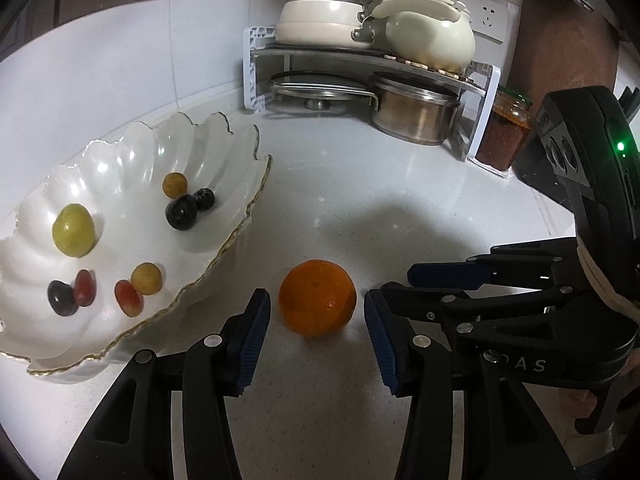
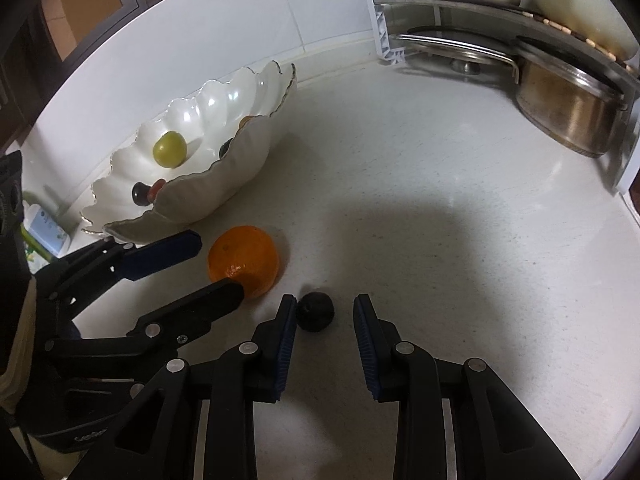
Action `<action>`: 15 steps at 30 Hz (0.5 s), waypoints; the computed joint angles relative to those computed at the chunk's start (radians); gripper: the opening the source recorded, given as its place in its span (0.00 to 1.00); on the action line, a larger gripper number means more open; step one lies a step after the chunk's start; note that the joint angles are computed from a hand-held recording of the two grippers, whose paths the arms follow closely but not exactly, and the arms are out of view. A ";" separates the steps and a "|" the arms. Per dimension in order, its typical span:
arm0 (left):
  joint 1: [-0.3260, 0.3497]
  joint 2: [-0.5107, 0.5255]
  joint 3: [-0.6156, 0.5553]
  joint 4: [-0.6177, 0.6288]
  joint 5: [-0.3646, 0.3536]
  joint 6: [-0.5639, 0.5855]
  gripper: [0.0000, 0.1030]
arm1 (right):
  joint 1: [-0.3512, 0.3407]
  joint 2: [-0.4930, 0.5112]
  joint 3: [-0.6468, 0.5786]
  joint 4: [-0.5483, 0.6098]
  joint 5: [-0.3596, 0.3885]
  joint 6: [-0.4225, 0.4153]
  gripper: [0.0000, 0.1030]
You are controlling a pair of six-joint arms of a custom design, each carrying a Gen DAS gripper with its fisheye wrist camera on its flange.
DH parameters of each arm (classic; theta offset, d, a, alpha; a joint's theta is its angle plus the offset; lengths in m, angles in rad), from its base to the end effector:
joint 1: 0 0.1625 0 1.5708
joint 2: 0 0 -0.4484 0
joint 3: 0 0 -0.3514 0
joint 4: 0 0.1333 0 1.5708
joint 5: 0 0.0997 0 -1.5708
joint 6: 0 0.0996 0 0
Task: Organize fruits
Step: 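Close the left tool on the orange while the right tool closes on the small dark plum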
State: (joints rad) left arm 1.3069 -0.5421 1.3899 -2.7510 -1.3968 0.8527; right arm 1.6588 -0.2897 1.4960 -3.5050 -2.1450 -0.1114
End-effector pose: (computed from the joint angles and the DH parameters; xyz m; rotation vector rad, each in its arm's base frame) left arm -0.0484 -0.7564 0.0702 1.4770 2.4435 -0.3861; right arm 0.1391 -0.6754 -0.0338 -0.0299 -2.4321 0.9123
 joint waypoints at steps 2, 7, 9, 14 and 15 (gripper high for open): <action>0.001 0.000 -0.002 0.005 -0.004 0.002 0.46 | -0.006 -0.004 0.003 0.007 0.019 0.012 0.31; 0.002 0.004 -0.022 0.043 -0.013 -0.020 0.44 | -0.013 -0.010 0.004 0.016 0.046 0.022 0.28; 0.004 0.006 -0.034 0.066 -0.015 -0.035 0.44 | -0.018 -0.015 0.007 0.030 0.076 0.032 0.21; 0.004 0.011 -0.049 0.094 -0.020 -0.053 0.43 | -0.020 -0.012 0.006 0.025 0.083 0.047 0.19; 0.003 0.012 -0.048 0.088 -0.015 -0.054 0.42 | -0.022 -0.013 0.008 0.021 0.087 0.053 0.19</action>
State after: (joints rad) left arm 1.3096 -0.5302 1.3416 -2.6627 -1.4119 0.7986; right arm 1.6370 -0.3025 1.5044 -3.4836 -2.0581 -0.0581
